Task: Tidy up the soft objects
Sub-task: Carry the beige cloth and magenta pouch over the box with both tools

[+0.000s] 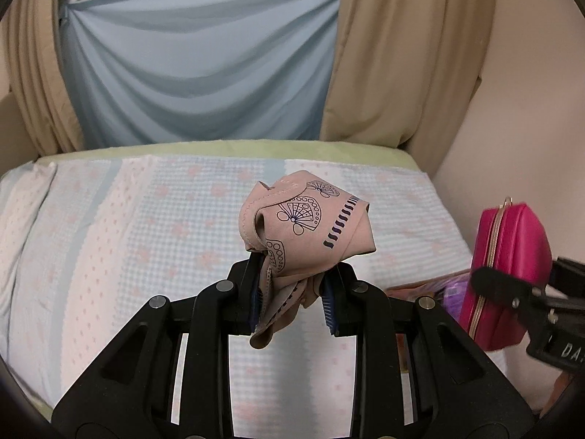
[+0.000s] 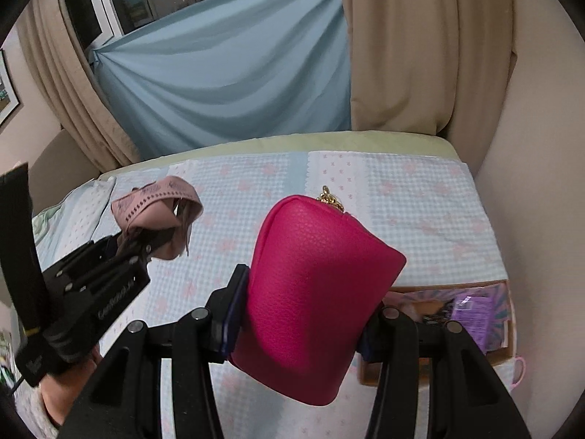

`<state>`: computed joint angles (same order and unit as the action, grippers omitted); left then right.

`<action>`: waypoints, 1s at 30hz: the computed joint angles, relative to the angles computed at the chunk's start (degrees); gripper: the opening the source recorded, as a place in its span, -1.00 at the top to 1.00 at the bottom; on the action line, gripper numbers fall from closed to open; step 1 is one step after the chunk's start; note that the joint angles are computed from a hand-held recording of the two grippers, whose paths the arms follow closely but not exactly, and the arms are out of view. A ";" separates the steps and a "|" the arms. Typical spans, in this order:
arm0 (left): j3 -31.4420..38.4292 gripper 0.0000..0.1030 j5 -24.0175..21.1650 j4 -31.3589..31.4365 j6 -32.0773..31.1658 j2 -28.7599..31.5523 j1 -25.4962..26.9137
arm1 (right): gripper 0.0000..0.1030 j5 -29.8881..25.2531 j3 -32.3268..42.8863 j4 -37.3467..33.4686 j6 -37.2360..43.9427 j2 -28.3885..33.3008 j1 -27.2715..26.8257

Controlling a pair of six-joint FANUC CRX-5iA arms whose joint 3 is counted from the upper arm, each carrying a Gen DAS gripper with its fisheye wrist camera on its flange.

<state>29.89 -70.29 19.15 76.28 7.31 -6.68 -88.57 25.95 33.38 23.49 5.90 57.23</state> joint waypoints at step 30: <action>10.08 0.54 -8.37 -14.84 19.99 17.21 -30.28 | 0.11 3.43 -28.47 -25.55 17.19 -25.53 -29.43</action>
